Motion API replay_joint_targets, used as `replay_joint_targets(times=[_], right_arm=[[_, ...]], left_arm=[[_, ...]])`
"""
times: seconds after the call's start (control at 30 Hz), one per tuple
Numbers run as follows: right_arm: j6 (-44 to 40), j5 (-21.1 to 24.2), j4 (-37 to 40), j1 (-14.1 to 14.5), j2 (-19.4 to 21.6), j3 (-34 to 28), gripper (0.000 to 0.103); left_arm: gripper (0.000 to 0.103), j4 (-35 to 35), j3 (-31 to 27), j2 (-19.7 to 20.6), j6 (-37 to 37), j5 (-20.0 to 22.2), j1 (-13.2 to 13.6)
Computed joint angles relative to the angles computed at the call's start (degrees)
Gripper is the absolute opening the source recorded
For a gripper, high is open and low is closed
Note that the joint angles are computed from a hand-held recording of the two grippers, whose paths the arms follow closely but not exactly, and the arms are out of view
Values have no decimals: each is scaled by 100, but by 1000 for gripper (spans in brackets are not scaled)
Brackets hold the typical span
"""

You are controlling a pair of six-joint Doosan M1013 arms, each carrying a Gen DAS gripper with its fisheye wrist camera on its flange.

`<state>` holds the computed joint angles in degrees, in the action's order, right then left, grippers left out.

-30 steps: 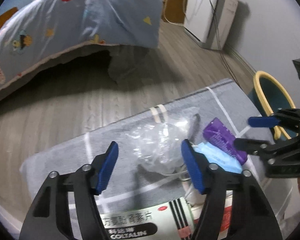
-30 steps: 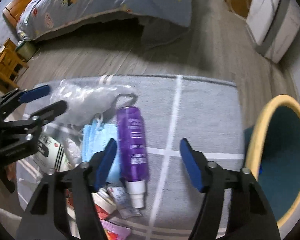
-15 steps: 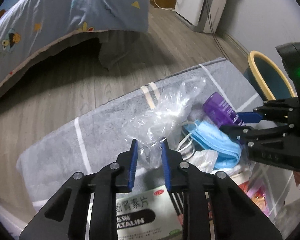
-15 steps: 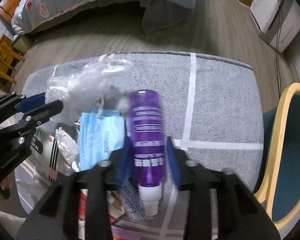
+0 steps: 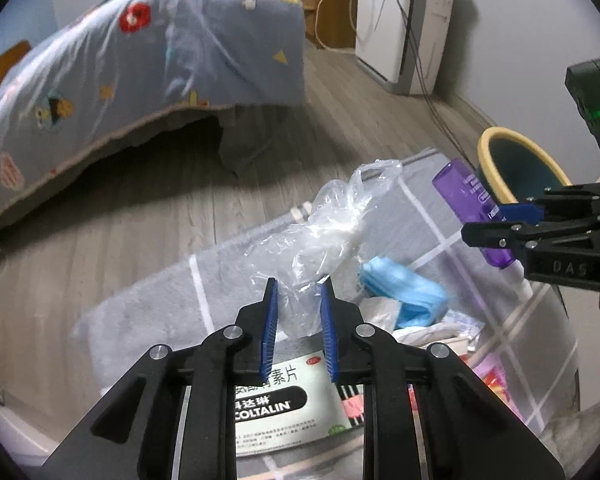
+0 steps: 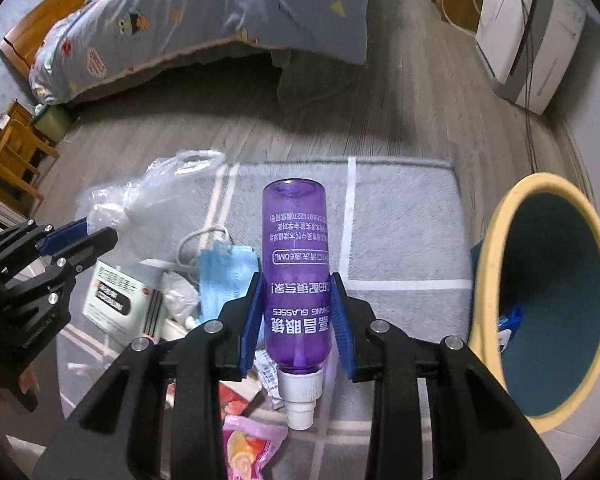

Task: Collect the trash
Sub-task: 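Drop the purple bottle into the bin with the right tool while the left tool drops the clear bag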

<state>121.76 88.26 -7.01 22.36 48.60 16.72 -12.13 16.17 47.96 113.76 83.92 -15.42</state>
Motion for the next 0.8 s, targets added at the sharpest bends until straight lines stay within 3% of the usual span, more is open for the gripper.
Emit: replay_joint_targets(times=[0.23,0.6,0.8], right_arm=[[-92,-374,-193,14,-503,697,32],[452,-1023,-477,-225,-1579,2428,32],[678,-1309,-414,-366,-1859,2902,32]], left_arm=[[21,-121,542,-371,-70,-456,-18],[21,-210,418,-299,-8,-391,-213],[21,-317,480,-337,20,-408,-342]])
